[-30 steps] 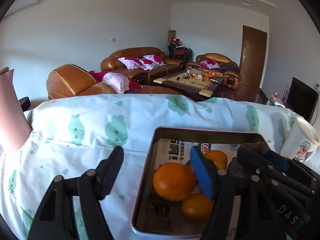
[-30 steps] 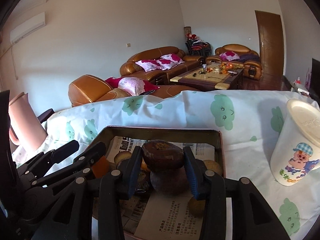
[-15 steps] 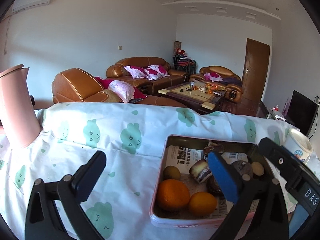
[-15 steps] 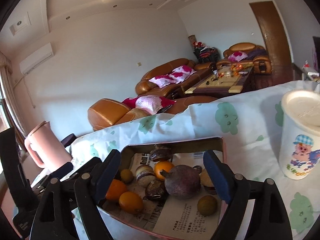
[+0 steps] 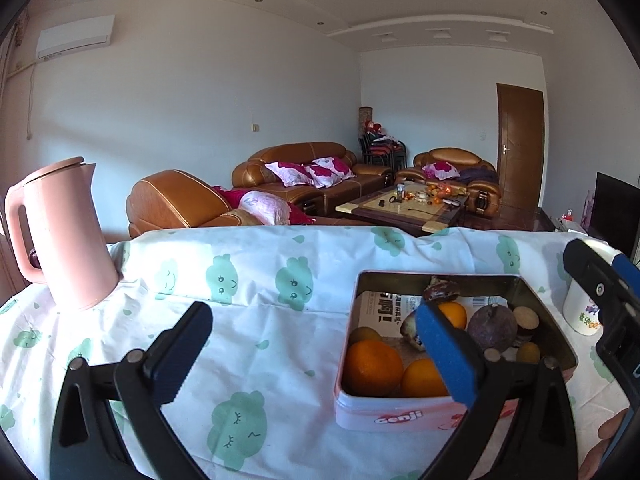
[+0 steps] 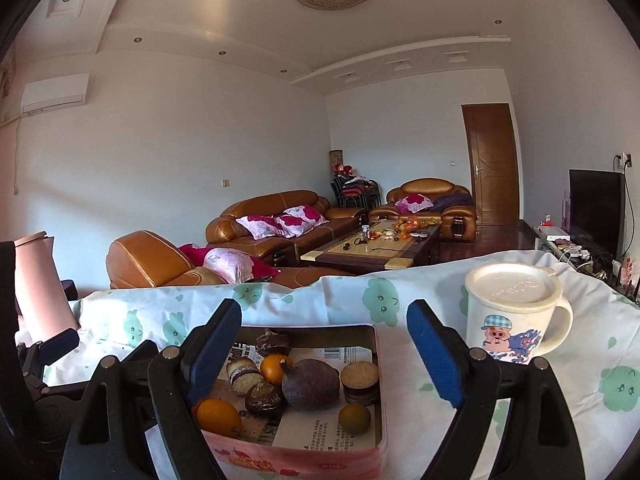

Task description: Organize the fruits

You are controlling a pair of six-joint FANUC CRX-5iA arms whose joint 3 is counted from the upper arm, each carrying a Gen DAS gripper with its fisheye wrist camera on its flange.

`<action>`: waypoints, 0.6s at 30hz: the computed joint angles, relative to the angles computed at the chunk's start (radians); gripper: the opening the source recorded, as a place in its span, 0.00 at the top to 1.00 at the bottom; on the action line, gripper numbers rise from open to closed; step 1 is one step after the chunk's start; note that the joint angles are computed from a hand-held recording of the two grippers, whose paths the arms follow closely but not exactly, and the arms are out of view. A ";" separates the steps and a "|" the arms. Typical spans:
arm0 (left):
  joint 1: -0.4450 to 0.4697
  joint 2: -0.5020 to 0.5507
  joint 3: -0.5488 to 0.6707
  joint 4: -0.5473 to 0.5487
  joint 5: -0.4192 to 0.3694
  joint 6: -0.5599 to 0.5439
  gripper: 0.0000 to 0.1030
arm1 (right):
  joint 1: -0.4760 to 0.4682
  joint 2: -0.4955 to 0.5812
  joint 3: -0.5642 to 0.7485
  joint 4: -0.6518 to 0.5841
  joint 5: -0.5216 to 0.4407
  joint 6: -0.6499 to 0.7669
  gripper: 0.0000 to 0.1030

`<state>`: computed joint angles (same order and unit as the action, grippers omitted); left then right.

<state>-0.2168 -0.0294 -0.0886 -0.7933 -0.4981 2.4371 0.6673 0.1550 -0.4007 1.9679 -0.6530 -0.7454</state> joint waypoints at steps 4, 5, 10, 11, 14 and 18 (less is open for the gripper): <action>-0.003 -0.037 -0.035 -0.016 0.018 0.018 0.00 | 0.028 -0.023 -0.034 -0.010 -0.055 -0.012 0.16; -0.004 -0.045 -0.043 -0.018 0.020 0.020 0.00 | 0.033 -0.027 -0.041 -0.008 -0.070 -0.019 0.16; -0.008 -0.073 -0.070 -0.022 0.029 0.024 0.00 | 0.058 -0.043 -0.066 -0.005 -0.125 -0.038 0.16; -0.015 -0.075 -0.070 -0.031 0.025 0.031 0.00 | 0.061 -0.043 -0.068 -0.007 -0.130 -0.035 0.16; -0.020 -0.080 -0.073 -0.042 0.025 0.039 0.00 | 0.078 -0.038 -0.069 -0.006 -0.168 -0.029 0.16; -0.016 -0.077 -0.072 -0.025 0.024 0.025 0.00 | 0.085 -0.037 -0.070 -0.010 -0.182 -0.023 0.16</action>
